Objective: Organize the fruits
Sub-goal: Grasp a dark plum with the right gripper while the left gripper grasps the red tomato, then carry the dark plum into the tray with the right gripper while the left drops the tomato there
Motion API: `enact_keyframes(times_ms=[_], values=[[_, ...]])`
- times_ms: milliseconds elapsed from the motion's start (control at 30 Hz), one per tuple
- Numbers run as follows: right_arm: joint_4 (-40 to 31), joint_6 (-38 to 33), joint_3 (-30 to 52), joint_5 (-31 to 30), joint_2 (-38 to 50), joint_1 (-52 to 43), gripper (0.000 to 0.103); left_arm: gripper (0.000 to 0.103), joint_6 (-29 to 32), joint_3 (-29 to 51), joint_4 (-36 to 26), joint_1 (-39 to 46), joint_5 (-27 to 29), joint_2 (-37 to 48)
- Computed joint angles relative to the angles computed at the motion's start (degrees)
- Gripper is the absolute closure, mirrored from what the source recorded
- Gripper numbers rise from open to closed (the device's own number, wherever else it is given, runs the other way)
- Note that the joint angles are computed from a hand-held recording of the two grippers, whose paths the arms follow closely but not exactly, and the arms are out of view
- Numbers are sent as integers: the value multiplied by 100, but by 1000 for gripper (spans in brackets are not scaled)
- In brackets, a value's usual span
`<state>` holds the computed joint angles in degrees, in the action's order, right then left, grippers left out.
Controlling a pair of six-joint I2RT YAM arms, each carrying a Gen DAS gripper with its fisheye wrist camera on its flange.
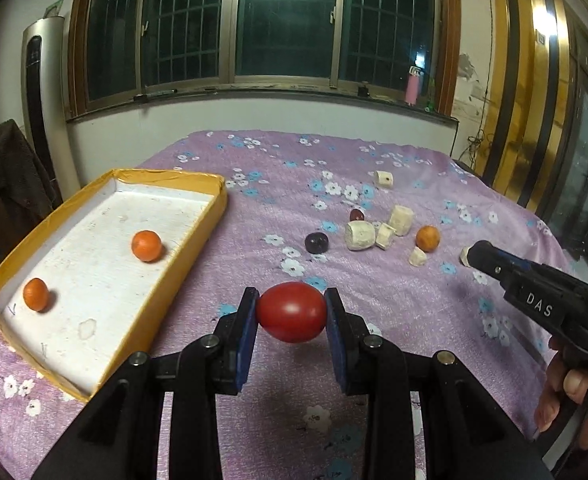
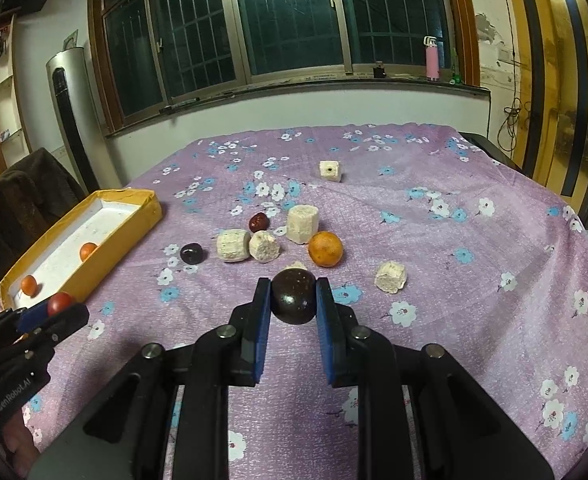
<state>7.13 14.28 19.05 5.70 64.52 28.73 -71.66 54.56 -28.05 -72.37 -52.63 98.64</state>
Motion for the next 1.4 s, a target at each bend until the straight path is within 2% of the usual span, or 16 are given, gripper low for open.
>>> enact_keyframes(times_ms=[200,333,700,1100,1400], values=[[24,-1,-30,-135,-99,14,80,71,-434,185,-590,-91,-162,-6],[14,14,-45,-222,-179,-21,80,71,-620,226,-769,-92,-173,22],[39,-5,-63,-198,-223,-8,80,71,-596,31,-667,-67,-159,-194],[69,-74,67,312,156,245,80,71,-734,-474,-648,-118,-68,-835],[-576,213,411,624,32,936,80,71,-1135,-705,-1224,-269,-62,-1388]])
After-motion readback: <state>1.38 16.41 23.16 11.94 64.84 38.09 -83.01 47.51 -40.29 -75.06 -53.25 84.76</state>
